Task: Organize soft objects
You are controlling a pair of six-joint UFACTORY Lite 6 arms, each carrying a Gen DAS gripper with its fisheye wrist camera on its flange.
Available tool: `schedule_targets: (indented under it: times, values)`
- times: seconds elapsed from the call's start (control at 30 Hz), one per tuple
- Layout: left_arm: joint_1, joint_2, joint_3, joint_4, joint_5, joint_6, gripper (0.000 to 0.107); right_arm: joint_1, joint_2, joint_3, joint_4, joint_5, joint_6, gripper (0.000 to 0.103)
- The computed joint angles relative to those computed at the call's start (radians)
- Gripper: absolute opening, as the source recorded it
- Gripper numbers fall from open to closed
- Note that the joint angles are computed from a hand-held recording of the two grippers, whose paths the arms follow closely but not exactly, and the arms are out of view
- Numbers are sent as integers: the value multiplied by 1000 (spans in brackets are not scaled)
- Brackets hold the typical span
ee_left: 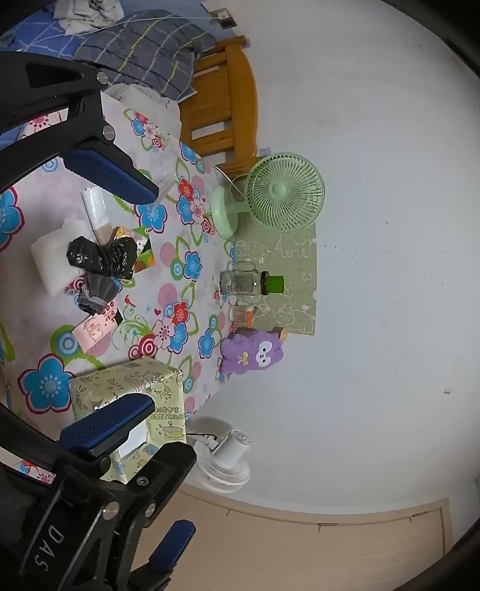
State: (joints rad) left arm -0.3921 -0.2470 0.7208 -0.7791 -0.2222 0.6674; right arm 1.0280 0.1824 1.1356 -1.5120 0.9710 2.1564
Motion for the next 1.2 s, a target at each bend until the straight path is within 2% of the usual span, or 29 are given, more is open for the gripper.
schedule_targets:
  times: [0.1,0.23,0.37,0.57,1.2]
  values:
    - [-3,3,2,-22,-3,18,103,-13,-5,-8,-9,-8,-14,103]
    - [-11,11,4,-41,-16,39,103,24,24,15,8,47,-12,103]
    - [-7,27,29,-71,-2,67,103,-9,42,44,36,9,-36,103]
    - [17,26,10,62,-2,-69,103,-4,50,54,50,17,-48,103]
    - [20,34,4,95,-8,-106,102,-4,66,75,64,14,-67,103]
